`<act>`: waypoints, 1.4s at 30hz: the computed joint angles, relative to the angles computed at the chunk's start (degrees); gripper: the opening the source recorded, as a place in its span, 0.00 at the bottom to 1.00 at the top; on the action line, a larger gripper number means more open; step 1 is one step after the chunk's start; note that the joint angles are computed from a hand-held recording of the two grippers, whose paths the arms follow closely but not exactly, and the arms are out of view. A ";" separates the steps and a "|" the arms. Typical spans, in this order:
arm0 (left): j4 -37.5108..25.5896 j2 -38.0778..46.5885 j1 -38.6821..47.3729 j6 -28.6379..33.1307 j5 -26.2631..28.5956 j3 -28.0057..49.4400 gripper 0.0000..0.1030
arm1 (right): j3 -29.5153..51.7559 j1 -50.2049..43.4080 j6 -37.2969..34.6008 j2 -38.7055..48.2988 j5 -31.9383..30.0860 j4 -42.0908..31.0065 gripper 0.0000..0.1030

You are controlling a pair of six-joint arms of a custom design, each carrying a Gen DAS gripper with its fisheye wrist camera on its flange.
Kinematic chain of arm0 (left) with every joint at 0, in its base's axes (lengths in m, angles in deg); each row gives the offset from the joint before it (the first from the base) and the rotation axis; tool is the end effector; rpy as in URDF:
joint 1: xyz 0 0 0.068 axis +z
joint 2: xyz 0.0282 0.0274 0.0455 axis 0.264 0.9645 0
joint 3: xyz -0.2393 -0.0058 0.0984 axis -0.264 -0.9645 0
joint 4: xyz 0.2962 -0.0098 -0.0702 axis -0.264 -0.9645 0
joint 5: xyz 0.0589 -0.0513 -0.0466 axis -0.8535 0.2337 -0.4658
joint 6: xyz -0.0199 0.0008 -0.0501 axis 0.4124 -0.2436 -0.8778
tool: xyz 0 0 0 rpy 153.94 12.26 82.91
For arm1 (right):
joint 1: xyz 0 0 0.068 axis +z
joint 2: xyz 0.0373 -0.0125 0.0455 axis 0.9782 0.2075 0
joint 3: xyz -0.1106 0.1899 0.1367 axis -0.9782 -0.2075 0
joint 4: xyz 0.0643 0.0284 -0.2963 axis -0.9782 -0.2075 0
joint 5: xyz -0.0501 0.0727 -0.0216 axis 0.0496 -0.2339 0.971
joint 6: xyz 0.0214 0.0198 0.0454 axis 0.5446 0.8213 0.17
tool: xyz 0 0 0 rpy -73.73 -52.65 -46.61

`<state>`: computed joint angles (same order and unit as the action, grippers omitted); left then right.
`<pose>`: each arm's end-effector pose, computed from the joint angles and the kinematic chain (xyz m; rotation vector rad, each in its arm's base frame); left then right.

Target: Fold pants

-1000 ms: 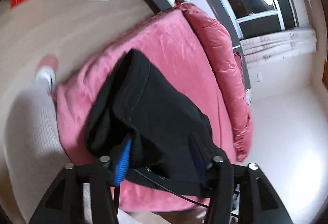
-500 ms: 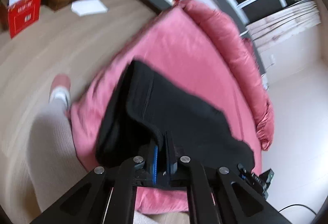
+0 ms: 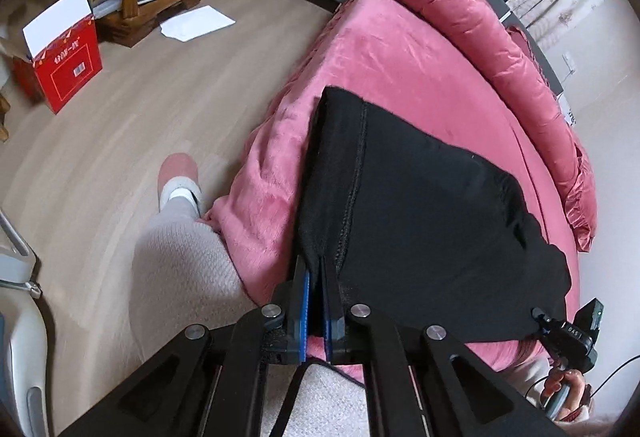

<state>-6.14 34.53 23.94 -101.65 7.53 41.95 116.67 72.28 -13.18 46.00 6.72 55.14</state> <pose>0.2332 0.0261 0.1974 -0.6685 2.5581 -0.4339 0.2870 -0.0069 0.1522 0.2624 2.6465 0.9444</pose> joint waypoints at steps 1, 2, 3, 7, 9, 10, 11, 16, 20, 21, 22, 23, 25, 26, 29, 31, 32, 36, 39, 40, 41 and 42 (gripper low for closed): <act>-0.15 0.06 -0.30 -0.27 -0.55 0.25 0.05 | -0.52 0.66 0.51 -0.20 0.43 0.32 0.10; 0.08 0.05 -0.54 -0.68 -0.72 0.32 0.06 | -0.52 0.62 0.61 0.09 0.40 0.20 0.10; 0.28 -1.13 -0.16 -0.93 -0.36 -0.58 0.07 | -0.60 0.59 1.29 0.43 -0.12 0.55 0.12; 1.12 -5.15 0.44 -5.24 -0.77 -1.69 0.20 | -1.21 -0.82 2.70 1.22 -2.64 1.56 0.13; 3.06 -10.01 0.29 -7.37 -3.36 -2.63 0.26 | -1.91 -1.51 3.88 1.21 -3.60 2.74 0.14; 3.44 -11.87 -0.26 -7.88 -5.36 -2.69 0.27 | -2.38 -2.07 3.96 0.80 -3.90 3.09 0.15; 3.97 -13.54 -0.98 -8.10 -7.18 -2.65 0.27 | -2.82 -2.56 4.55 0.31 -3.93 4.02 0.17; 8.45 -9.25 -8.72 -7.73 -10.06 0.12 0.29 | -2.84 -6.51 6.65 -1.17 -3.11 7.49 0.31; 11.89 4.60 -17.62 -5.32 -12.05 6.61 0.29 | 0.81 -12.65 4.56 1.74 -3.02 6.80 0.31; 12.57 7.54 -19.90 -4.82 -13.25 8.39 0.29 | 1.73 -13.99 3.75 2.27 -3.05 6.40 0.31; 13.26 10.47 -21.91 -3.88 -14.26 10.18 0.29 | 2.93 -15.77 2.19 2.79 -2.69 5.54 0.31; 14.28 13.79 -23.89 -2.72 -15.25 12.16 0.29 | 3.75 -16.81 1.05 3.27 -2.04 5.19 0.31; 15.69 19.57 -27.13 -1.44 -16.85 15.90 0.29 | 5.57 -19.38 -1.25 4.65 -1.38 5.27 0.31; 16.34 22.18 -28.37 -1.36 -16.76 17.68 0.29 | 6.69 -20.67 -2.15 5.45 -0.71 5.27 0.31; 17.02 30.35 -30.71 -2.15 -16.13 22.87 0.29 | 11.83 -25.86 -3.06 10.56 -1.35 6.43 0.31; 16.31 33.43 -31.43 -2.29 -17.61 24.97 0.29 | 15.86 -28.45 -2.00 14.88 -1.57 7.76 0.31; 15.72 35.06 -31.90 -2.45 -18.78 26.15 0.29 | 17.62 -29.34 -1.47 16.76 -1.67 8.19 0.31; 12.32 39.04 -32.64 -3.89 -20.33 29.27 0.29 | 25.16 -32.69 4.78 25.16 -0.96 12.49 0.31; 10.95 40.02 -33.51 -3.64 -21.75 29.93 0.30 | 29.91 -34.61 9.47 30.22 -0.44 15.42 0.31; 10.40 40.44 -33.87 -3.45 -22.29 30.34 0.30 | 32.95 -36.15 9.11 32.74 -0.88 14.45 0.31; 10.13 40.74 -34.02 -3.33 -22.70 30.63 0.31 | 34.55 -36.40 9.83 34.18 -0.75 14.41 0.28; 10.29 41.09 -34.02 -3.36 -22.90 30.75 0.32 | 35.99 -36.61 10.53 35.56 -1.01 14.43 0.20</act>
